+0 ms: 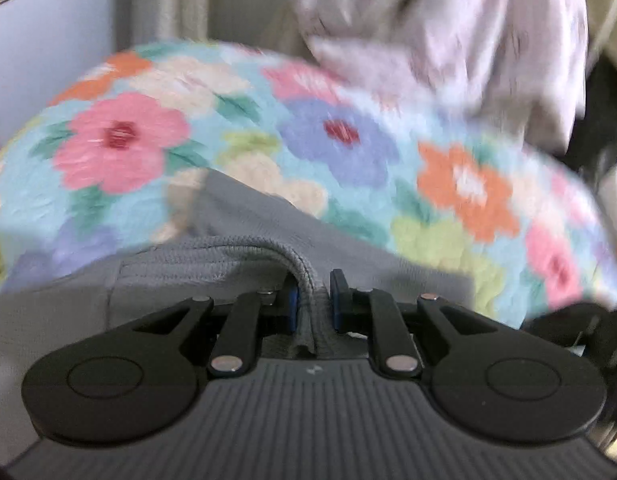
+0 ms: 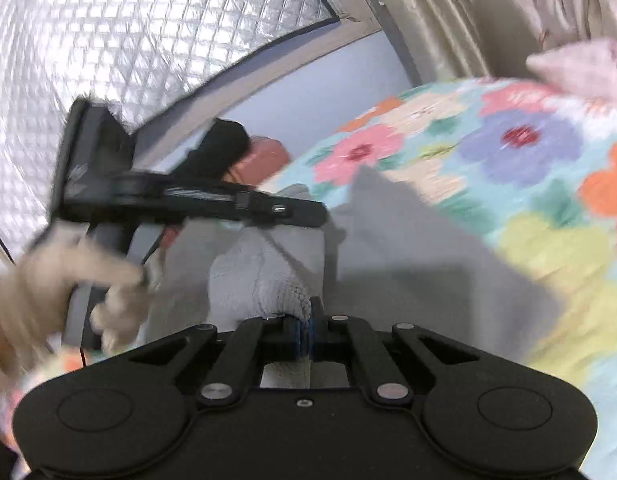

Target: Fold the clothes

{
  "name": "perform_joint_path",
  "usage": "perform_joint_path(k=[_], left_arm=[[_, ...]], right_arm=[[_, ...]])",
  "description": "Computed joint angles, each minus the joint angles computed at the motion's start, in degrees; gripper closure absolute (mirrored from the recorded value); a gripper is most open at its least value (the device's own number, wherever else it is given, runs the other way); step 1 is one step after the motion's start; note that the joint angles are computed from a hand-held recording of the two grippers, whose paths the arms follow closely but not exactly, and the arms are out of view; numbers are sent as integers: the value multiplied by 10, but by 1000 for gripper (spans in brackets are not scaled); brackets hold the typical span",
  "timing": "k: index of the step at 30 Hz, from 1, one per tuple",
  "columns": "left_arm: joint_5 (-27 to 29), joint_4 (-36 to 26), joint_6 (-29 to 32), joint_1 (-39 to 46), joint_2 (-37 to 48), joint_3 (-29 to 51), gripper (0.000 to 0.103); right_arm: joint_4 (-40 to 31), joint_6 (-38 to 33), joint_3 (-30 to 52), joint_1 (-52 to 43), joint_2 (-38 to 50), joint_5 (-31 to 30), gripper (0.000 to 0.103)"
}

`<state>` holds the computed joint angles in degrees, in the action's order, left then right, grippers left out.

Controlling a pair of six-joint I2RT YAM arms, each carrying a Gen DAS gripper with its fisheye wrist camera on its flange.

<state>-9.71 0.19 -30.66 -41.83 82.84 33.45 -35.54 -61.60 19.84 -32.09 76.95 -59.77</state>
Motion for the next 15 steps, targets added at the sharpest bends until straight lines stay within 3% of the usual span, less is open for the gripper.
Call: perform_joint_path(k=[3, 6, 8, 11, 14, 15], left_arm=[[-17, 34, -7, -17, 38, 6, 87], [-13, 89, -49, -11, 24, -28, 87], [-21, 115, -65, -11, 3, -48, 87], [-60, 104, -50, -24, -23, -42, 84], [-68, 68, -40, -31, -24, -16, 74], [-74, 54, -48, -31, -21, -7, 66]], right_arm=[[76, 56, 15, -24, 108, 2, 99], [158, 94, -10, -7, 102, 27, 99], [131, 78, -3, -16, 99, 15, 99], [109, 57, 12, -32, 110, -3, 100], [147, 102, 24, -36, 142, 11, 100], [151, 111, 30, -40, 157, 17, 100]])
